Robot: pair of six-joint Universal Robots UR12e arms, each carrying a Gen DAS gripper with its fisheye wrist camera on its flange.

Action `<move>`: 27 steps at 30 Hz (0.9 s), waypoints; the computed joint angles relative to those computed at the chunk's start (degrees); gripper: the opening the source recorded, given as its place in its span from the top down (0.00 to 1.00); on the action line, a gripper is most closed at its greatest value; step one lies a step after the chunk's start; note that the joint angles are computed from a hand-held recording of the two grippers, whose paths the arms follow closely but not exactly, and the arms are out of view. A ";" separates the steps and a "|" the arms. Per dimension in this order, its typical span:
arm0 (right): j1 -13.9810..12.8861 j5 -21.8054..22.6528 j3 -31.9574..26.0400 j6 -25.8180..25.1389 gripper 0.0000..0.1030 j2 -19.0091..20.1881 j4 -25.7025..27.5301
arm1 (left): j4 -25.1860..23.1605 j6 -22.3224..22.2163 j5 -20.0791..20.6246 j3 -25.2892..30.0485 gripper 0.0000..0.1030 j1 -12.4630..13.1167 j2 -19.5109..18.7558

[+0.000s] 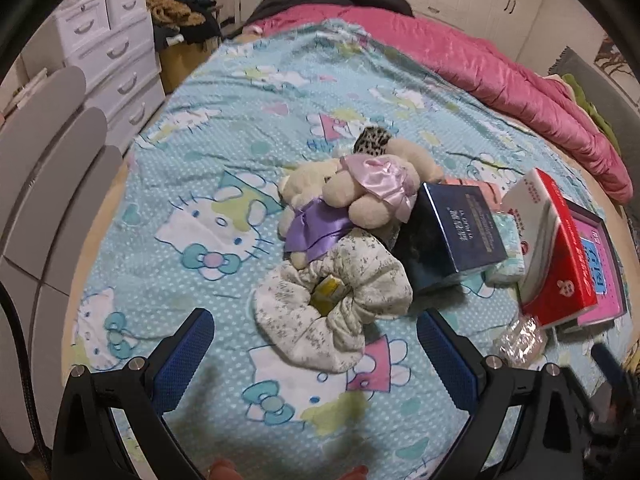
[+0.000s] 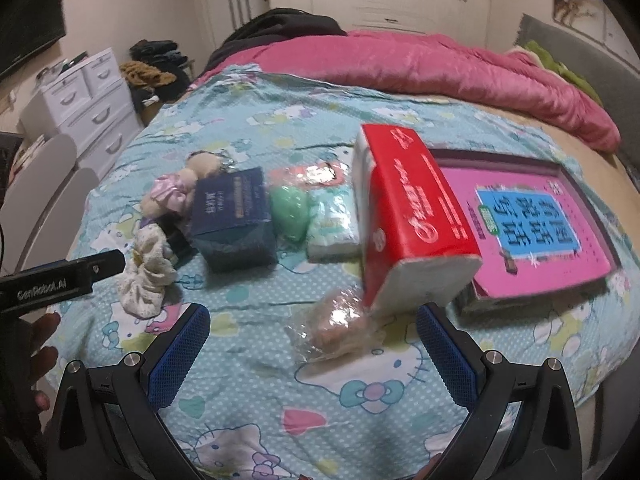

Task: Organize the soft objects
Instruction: 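Grasp the white floral scrunchie with the left tool while the right tool grasps the wrapped sponge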

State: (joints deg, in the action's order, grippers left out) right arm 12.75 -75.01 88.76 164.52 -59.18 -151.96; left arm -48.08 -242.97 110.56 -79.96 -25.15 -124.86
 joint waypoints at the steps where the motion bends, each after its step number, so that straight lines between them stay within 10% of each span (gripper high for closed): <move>1: -0.04 -0.32 -0.03 0.50 0.00 0.05 0.37 | -0.03 -0.04 -0.26 0.26 0.01 0.14 -0.26; 11: -0.08 -2.84 -1.32 3.95 0.00 1.86 4.20 | -0.74 -0.16 -3.88 1.61 0.01 1.31 -2.57; 20: -0.27 -0.92 -3.92 14.05 0.01 4.15 7.42 | 5.96 -0.21 -6.75 -2.87 0.24 2.19 -1.34; 25: 0.10 -0.44 -4.80 15.93 0.17 4.92 8.06 | 7.77 1.19 -8.22 -3.37 0.42 2.53 -1.24; 27: 0.26 -0.74 -5.04 15.61 0.39 5.17 8.25 | 8.52 1.79 -8.98 -3.66 0.51 2.66 -1.16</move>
State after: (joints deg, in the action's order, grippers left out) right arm 13.01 -75.75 83.72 180.13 -54.02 -143.71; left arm -39.56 -241.17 101.58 -83.61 -22.49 -126.02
